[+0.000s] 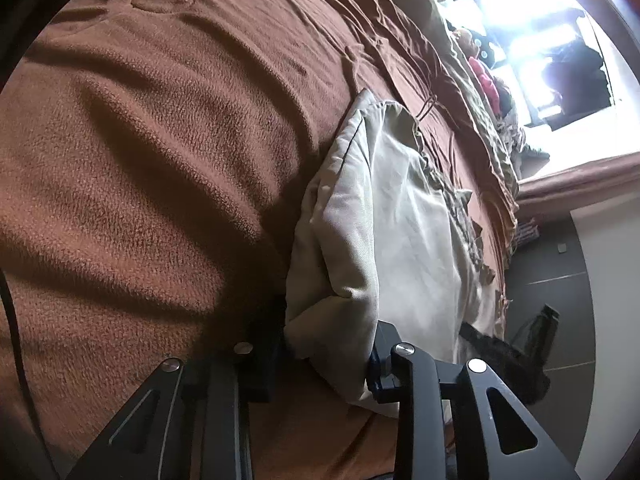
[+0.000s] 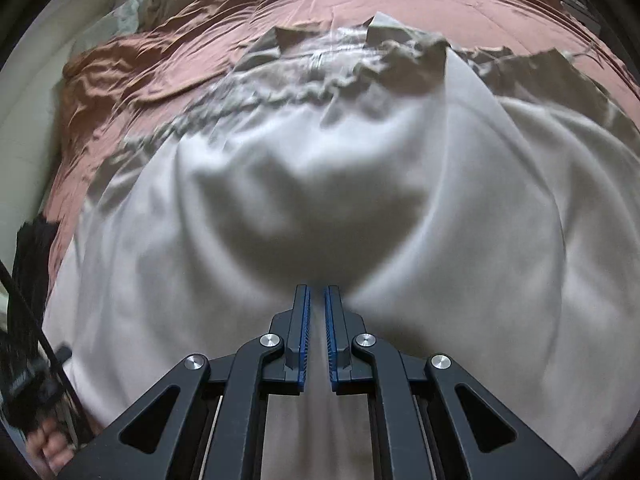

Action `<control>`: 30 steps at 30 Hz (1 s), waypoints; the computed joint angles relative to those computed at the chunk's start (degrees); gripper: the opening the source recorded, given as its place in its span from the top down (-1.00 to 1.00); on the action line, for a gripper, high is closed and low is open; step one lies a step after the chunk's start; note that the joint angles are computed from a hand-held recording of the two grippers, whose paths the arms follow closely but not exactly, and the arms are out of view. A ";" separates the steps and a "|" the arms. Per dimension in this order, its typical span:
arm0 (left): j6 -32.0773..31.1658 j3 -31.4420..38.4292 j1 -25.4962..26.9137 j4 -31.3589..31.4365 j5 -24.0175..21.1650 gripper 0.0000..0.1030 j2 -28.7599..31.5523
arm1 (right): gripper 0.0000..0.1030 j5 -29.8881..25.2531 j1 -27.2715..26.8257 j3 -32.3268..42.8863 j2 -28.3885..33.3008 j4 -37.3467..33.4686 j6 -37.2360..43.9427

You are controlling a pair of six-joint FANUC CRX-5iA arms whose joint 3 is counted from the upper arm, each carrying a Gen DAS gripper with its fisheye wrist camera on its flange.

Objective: Fold large clothes

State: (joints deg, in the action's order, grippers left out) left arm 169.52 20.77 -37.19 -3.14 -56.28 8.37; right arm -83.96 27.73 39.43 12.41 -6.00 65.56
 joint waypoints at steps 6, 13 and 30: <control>1.96 -1.15 0.07 0.28 0.77 0.34 -0.35 | 0.92 -0.86 -0.35 8.11 6.94 2.21 -1.43; 3.73 1.66 -0.56 -1.21 -2.38 0.39 1.21 | 0.92 -2.88 -1.17 16.12 12.96 2.48 -0.73; -2.34 14.59 -2.38 -3.01 3.91 0.70 4.33 | 0.86 3.88 -5.29 -4.85 -10.22 -9.31 8.57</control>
